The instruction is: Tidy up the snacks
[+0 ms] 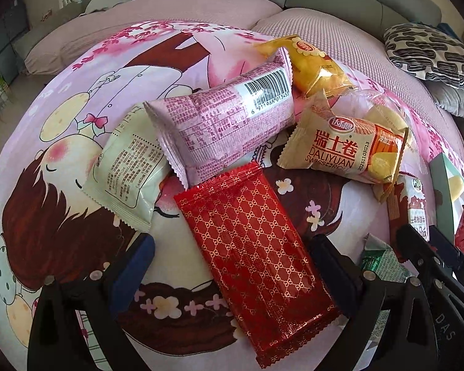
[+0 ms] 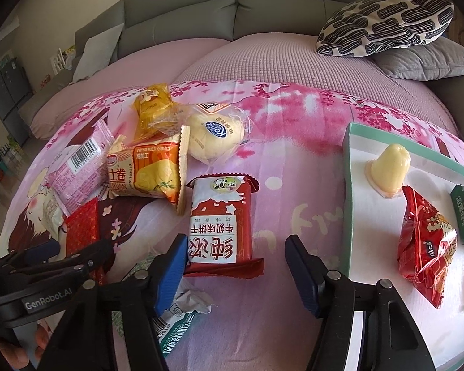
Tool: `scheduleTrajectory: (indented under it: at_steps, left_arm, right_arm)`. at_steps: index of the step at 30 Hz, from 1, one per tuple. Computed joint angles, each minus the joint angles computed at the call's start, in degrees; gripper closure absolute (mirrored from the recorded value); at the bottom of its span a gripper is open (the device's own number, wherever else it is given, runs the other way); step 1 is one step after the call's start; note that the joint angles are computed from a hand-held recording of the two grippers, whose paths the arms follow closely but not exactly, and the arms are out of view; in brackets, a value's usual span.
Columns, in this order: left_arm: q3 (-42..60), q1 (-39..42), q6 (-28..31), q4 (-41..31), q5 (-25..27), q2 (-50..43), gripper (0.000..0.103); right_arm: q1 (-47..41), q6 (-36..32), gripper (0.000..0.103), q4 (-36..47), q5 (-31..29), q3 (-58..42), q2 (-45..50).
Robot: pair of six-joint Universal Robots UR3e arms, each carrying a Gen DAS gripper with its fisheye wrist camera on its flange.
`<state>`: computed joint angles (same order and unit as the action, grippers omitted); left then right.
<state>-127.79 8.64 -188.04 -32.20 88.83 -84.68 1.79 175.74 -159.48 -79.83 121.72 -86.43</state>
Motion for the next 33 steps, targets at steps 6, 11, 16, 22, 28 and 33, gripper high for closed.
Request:
scheduleTrajectory:
  at_steps: [6, 11, 16, 22, 28, 33]
  left_arm:
    - [-2.7, -0.4, 0.4, 0.7, 0.9, 2.6, 0.003]
    - [-1.8, -2.9, -1.7, 2.8, 3.1, 0.1, 0.003]
    - [-1.0, -4.1, -2.7, 3.3, 3.7, -1.0, 0.004]
    - [-0.9, -3.8, -0.8, 2.5, 2.7, 0.1, 0.02]
    - [-0.2, -4.5, -0.1, 1.9, 2.5, 0.8, 0.04]
    - [0.2, -5.2, 0.0, 1.6, 2.0, 0.9, 0.044]
  right_arm:
    - [0.9, -0.4, 0.053, 0.9, -0.3, 0.4, -0.8]
    - [0.4, -0.6, 0.054, 3.5, -0.4, 1.4, -3.3]
    - [-0.1, -0.1, 0.054, 7.5, -0.8, 1.8, -6.0]
    - [0.0, -0.1, 0.054, 9.3, -1.2, 1.8, -6.8]
    - [-0.3, 0.0, 0.054, 9.6, -0.9, 1.9, -6.9]
    - [0.8, 0.0, 0.054, 8.2, -2.2, 1.5, -5.6]
